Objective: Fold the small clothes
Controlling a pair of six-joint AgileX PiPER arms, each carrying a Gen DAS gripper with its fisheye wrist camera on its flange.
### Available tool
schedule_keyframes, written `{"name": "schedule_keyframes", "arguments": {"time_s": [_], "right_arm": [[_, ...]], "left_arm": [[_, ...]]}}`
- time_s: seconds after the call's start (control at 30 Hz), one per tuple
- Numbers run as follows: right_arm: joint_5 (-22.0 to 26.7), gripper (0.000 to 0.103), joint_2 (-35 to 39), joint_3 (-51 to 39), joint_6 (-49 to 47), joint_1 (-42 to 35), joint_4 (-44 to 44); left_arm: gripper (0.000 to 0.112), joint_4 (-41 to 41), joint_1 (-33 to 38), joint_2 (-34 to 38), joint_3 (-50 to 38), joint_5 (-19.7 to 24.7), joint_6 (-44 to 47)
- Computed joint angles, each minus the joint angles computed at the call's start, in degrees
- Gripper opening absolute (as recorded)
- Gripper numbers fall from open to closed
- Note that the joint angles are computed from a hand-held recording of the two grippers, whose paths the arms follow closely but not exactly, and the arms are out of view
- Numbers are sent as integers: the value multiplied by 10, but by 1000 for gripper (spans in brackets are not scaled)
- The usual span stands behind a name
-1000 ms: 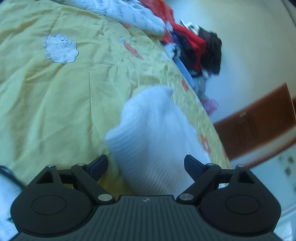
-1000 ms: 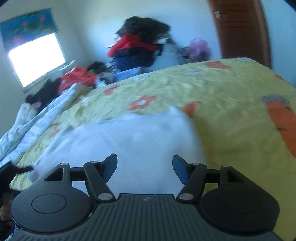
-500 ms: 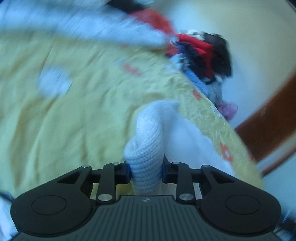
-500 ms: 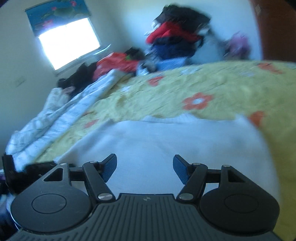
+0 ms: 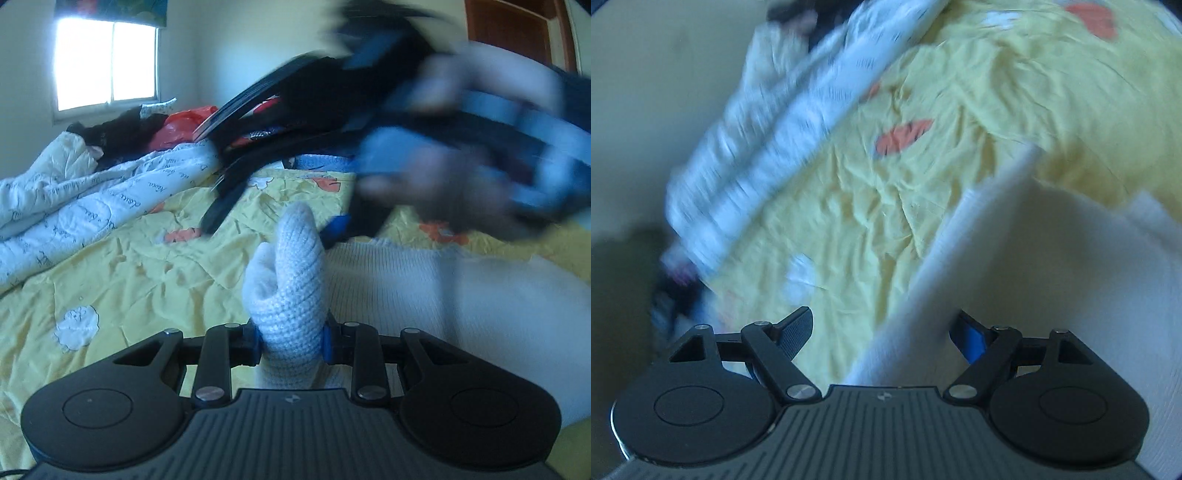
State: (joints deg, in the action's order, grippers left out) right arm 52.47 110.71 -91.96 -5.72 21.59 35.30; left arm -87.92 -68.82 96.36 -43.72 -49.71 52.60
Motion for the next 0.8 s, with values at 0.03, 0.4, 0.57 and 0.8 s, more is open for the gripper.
{"name": "schedule_keyframes", "arguments": {"time_s": [0.03, 0.4, 0.57, 0.8], "right_arm": [[27, 84, 29, -52, 29, 17, -43], [30, 28, 30, -58, -14, 77, -209], [-16, 24, -106, 100, -185, -37, -35], [62, 23, -333, 313, -409, -326, 118]], "left_arm": [[28, -2, 1, 4, -4, 0, 5], [28, -35, -7, -10, -7, 4, 52], [28, -16, -58, -11, -46, -21, 95], [28, 50, -126, 59, -170, 32, 155]]}}
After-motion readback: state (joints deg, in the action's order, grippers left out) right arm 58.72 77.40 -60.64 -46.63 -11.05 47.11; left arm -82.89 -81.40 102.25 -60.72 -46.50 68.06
